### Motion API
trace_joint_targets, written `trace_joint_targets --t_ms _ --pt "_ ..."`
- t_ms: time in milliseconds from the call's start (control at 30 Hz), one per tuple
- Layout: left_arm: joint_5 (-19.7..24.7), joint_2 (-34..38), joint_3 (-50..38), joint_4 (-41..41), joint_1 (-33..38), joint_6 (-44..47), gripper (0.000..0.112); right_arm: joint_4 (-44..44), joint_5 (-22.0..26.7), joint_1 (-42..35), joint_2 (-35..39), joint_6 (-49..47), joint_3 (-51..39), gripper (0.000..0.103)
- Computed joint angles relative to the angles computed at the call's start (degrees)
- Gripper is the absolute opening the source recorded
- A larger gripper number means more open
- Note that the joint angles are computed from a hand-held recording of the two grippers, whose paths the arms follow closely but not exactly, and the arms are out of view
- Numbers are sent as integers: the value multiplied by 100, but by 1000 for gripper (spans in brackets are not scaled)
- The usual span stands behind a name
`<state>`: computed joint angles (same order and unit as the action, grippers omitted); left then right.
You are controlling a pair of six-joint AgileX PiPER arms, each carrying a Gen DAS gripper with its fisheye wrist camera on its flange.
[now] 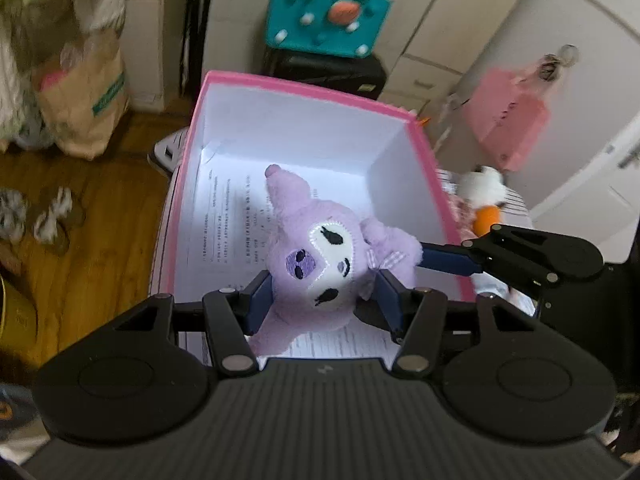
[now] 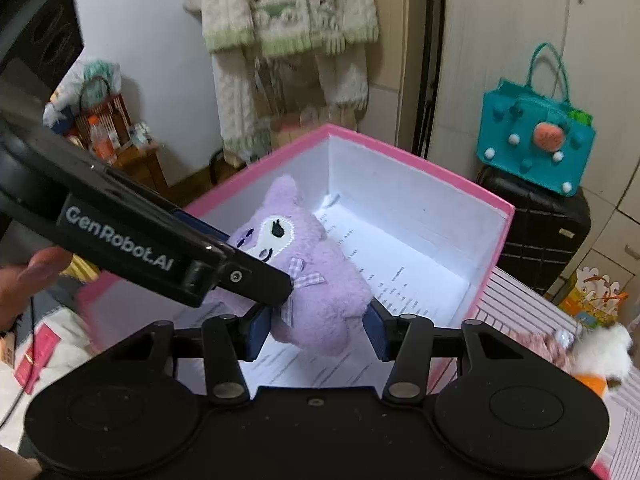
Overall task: Organize soft objects
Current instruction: 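Lift the purple plush with the left gripper and carry it over the pink box, then open the left gripper to drop the plush into the box, withdraw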
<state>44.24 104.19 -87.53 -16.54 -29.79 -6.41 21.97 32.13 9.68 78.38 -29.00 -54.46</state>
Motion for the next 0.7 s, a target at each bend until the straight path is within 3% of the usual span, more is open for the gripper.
trace_joint_targets --t_ms 133,333,500,700 --pt "370 499 -599 663 -126 -403 54 238 500 -220 757 -343 -609 55" --pt "987 855 -1258 1349 -376 -826 55 53 625 -165 1000 -463 -819 55" --pt "945 908 -1280 1819 -573 -974 54 -367 519 -32 975 -270 -749 55" --pt "519 818 -972 2441 -695 -1462 54 -1135 410 262 1141 453 -891 54"
